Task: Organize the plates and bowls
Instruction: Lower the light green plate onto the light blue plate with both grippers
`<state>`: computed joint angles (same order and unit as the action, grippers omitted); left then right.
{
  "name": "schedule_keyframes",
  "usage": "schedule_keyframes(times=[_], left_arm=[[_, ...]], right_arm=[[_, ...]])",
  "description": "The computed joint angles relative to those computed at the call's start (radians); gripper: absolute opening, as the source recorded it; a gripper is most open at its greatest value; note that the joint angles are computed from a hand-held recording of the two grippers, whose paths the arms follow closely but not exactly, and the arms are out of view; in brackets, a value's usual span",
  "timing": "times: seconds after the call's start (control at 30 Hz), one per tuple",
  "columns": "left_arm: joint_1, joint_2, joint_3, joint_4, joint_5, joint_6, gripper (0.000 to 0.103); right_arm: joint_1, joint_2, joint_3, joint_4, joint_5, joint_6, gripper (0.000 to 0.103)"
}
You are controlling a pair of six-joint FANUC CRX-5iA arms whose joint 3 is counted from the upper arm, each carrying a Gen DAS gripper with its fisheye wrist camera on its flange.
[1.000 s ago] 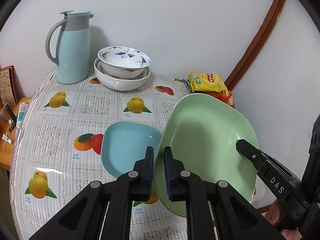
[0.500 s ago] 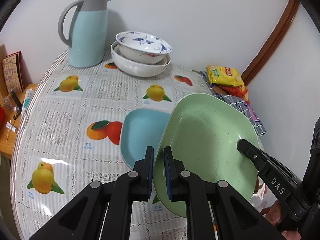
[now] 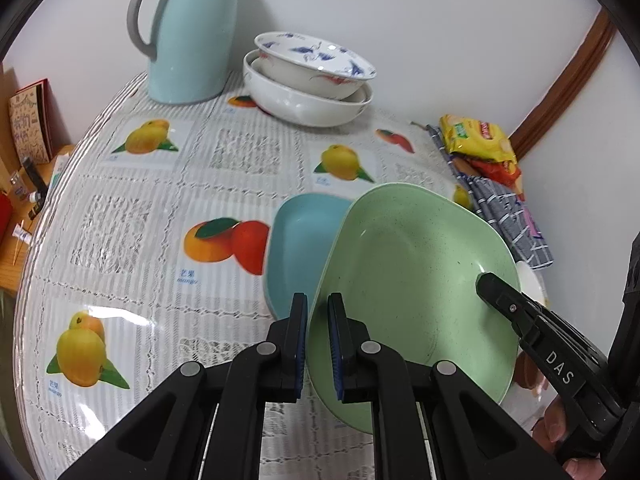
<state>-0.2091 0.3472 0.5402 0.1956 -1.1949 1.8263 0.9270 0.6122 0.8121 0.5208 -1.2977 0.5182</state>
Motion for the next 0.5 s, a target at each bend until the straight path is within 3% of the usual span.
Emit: schedule_keyframes(times=[0.23,0.5], left_arm=[[0.009,0.039,0.031,-0.033,-0.047,0.022,0.011],[0.010,0.088,0.095,-0.046,-0.077,0.038,0.011]], right_arm=[[-0.029,0.042,0.047,-0.110,0.003,0.054,0.008],[-0.057,0.123,0.188,-0.156,-0.051,0.150,0.008]])
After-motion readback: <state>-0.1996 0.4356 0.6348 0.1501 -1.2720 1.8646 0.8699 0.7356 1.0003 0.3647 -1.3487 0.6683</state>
